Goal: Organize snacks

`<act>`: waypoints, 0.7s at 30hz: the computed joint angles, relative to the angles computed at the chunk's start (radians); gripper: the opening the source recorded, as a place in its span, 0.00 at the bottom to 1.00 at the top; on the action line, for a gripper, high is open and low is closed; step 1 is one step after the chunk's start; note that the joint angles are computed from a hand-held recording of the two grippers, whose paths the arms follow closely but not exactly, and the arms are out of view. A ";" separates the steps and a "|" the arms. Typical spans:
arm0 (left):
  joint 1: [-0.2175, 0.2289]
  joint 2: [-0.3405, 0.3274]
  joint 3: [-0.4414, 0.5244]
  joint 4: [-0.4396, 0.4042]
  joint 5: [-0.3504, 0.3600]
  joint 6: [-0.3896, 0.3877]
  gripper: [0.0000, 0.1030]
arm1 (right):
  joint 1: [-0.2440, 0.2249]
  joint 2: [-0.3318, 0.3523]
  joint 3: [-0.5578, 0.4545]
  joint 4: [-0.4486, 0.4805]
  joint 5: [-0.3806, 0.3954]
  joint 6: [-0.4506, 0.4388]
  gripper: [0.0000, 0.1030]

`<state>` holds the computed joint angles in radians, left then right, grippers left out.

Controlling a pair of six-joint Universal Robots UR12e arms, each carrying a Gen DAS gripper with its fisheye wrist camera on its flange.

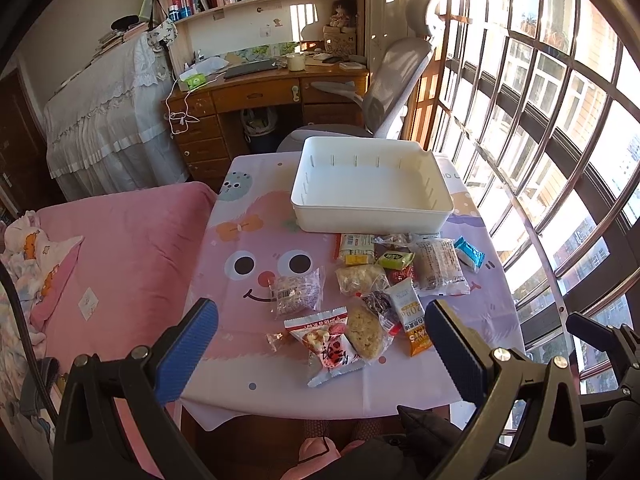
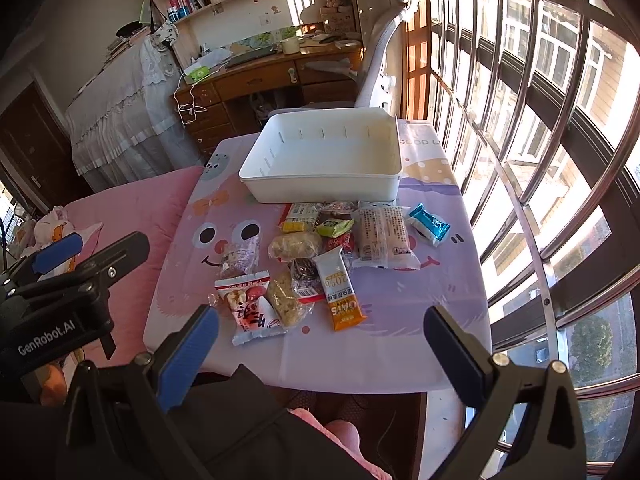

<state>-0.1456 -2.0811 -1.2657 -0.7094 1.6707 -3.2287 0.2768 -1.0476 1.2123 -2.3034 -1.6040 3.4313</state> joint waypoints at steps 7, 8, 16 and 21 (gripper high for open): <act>0.001 0.011 -0.010 -0.002 0.000 -0.006 1.00 | 0.003 -0.012 0.015 -0.004 0.000 0.001 1.00; 0.002 0.013 -0.012 -0.001 0.000 -0.006 1.00 | 0.002 -0.012 0.018 -0.006 0.000 -0.001 1.00; 0.006 0.025 -0.025 -0.014 -0.015 -0.006 1.00 | 0.007 -0.022 0.032 -0.020 0.024 0.002 1.00; -0.003 0.026 -0.024 -0.038 0.000 -0.015 1.00 | -0.001 -0.031 0.056 -0.065 0.043 -0.012 1.00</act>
